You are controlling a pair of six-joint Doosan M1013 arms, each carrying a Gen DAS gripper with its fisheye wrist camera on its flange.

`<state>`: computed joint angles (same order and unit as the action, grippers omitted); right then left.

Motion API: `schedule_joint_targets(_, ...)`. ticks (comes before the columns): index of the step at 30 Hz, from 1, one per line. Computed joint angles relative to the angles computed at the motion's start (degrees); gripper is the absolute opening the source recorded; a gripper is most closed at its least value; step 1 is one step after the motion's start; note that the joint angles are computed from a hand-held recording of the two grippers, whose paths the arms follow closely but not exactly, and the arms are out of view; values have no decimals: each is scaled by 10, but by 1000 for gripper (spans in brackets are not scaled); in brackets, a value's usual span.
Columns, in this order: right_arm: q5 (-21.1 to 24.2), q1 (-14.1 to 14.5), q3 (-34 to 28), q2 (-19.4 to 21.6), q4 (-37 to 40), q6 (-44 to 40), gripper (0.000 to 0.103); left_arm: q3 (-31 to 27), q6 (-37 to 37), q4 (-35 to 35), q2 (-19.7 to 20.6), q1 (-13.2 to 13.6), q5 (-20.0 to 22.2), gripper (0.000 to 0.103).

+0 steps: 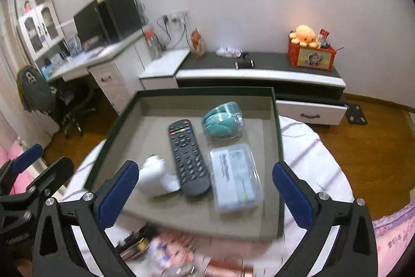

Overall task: Organize rigid objects
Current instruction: 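Withdraw both tools from the box and move toward the pink block figure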

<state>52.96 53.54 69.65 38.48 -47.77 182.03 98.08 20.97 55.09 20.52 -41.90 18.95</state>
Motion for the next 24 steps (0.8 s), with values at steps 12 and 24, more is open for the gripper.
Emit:
schedule_joint_targets(12,89,91,32,-28,-112,104,103,126,-276,252,-107,-48,29,103)
schedule_joint_targets(24,184,153,20,-25,-171,129,103,219,-445,359,-168,-107,122,103)
